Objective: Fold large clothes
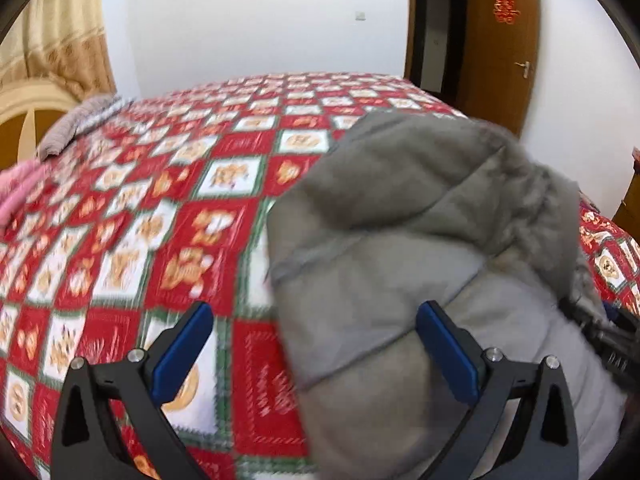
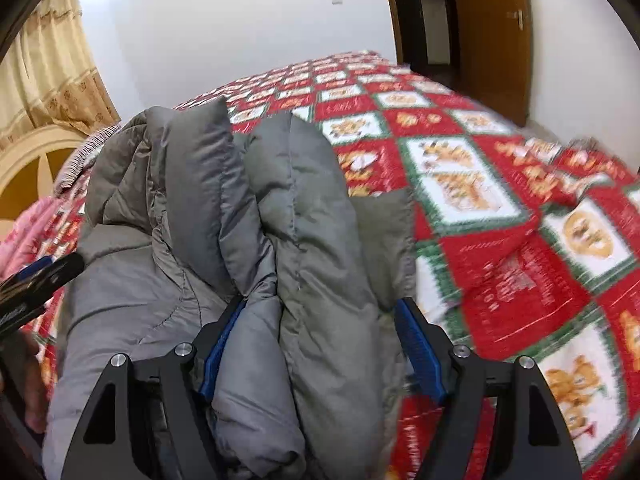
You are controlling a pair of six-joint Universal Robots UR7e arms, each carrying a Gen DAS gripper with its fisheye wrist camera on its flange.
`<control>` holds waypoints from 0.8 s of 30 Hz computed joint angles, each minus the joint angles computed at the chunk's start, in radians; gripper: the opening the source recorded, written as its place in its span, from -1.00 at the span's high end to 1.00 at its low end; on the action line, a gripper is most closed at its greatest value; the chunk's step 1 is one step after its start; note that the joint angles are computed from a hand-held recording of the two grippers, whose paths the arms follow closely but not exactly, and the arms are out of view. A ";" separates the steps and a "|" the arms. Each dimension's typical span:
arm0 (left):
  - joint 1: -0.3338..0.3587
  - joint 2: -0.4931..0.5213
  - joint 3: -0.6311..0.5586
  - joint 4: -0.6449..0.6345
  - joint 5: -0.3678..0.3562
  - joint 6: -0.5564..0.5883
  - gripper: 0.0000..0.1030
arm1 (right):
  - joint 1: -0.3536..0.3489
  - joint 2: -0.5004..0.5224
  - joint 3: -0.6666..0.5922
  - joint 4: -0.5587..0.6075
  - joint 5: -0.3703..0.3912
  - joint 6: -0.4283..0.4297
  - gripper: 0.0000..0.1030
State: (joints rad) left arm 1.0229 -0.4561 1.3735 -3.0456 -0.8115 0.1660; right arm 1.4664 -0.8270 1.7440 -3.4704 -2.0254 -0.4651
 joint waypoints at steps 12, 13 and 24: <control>0.040 0.017 -0.055 0.147 -0.203 -0.052 -1.00 | -0.064 -0.060 0.018 0.125 0.122 0.090 -0.73; 0.037 0.021 -0.060 0.152 -0.200 -0.045 -1.00 | -0.065 -0.060 0.021 0.119 0.132 0.086 -0.65; -0.019 0.007 0.019 0.062 -0.158 0.119 0.29 | -0.100 -0.075 0.042 0.164 0.333 0.140 0.43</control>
State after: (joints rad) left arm 1.0042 -0.4491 1.3928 -2.9833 -0.9692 0.2851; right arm 1.3668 -0.9024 1.7858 -3.3061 -1.6927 -0.3254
